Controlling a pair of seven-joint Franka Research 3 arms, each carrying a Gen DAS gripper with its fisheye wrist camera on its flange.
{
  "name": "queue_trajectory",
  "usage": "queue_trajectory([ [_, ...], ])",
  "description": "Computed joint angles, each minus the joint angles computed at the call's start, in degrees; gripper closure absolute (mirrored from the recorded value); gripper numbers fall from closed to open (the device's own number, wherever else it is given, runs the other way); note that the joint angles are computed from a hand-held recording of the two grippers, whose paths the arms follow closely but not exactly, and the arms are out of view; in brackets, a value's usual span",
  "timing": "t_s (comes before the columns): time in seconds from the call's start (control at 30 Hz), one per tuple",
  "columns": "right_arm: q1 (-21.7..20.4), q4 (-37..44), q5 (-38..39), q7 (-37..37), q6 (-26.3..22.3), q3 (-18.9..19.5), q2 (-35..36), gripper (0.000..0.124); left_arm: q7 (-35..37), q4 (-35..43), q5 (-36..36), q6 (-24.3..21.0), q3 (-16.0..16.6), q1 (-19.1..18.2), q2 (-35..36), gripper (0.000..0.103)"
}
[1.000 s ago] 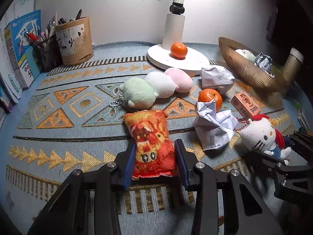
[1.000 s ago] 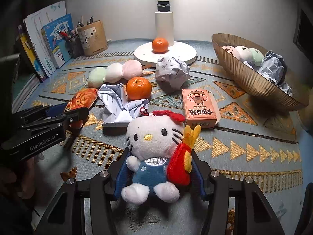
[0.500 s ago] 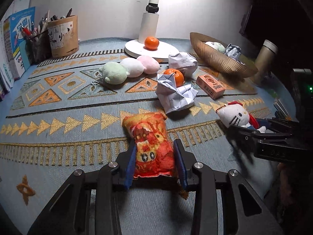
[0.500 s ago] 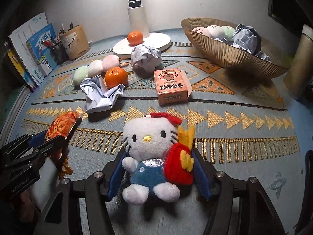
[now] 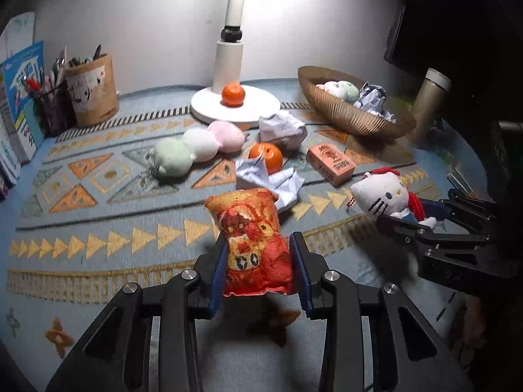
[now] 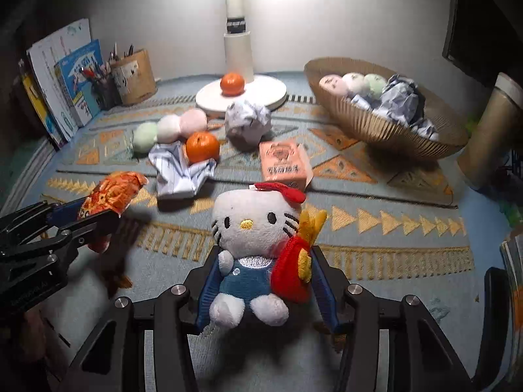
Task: Organize objects
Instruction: 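Carry both plushes over the woven bowl and open both tools, then move both tools back down to the rug beside the lamp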
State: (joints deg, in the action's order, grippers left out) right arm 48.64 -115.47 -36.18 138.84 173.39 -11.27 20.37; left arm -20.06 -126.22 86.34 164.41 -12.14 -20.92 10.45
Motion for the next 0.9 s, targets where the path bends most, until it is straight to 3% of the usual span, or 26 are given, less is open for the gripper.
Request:
queue_trajectory([
  [0.1, 2.9, 0.6, -5.8, 8.0, 1.4, -6.8, -2.5, 0.073, 9.8, 4.5, -4.4, -0.2, -0.3, 0.1, 0.7, 0.070],
  [0.17, 2.0, 2.5, -7.8, 12.9, 0.3, -8.6, -2.9, 0.073, 17.1, 9.1, -8.2, 0.1, -0.1, 0.0, 2.7, 0.070],
  [0.27, -3.6, 7.3, -3.9, 14.7, -2.6, -6.6, -1.2, 0.073, 27.6, 18.4, -14.2, 1.0, 0.5, -0.7, 8.1, 0.070],
  [0.4, -14.1, 16.9, 8.7, 7.6, -7.2, 1.4, 4.5, 0.073, 45.4, 33.6, -27.3, -1.9, -1.6, -0.3, 19.2, 0.070],
  [0.5, -15.8, 23.8, 12.5, 4.0, -11.3, 2.1, 8.8, 0.073, 56.0, 44.3, -35.4, -3.6, -4.1, 0.2, 27.7, 0.070],
  [0.67, -15.9, 33.1, 14.0, 0.9, -16.7, 0.9, 15.1, 0.070, 66.0, 60.5, -42.3, -7.3, -3.7, -2.9, 39.1, 0.068],
  [0.73, -16.7, 35.6, 15.5, -0.7, -17.6, 1.4, 17.1, 0.053, 67.3, 64.7, -43.8, -7.3, -2.3, -4.4, 42.0, 0.059],
  [0.8, -15.7, 36.3, 15.1, -0.3, -18.3, 0.0, 17.9, 0.050, 68.7, 67.6, -45.8, -8.2, -1.4, -5.3, 43.7, 0.029],
  [0.9, -14.5, 33.5, 13.7, 0.1, -17.1, -1.0, 16.3, 0.050, 66.6, 63.1, -46.5, -4.9, 1.8, -6.2, 40.8, 0.028],
])
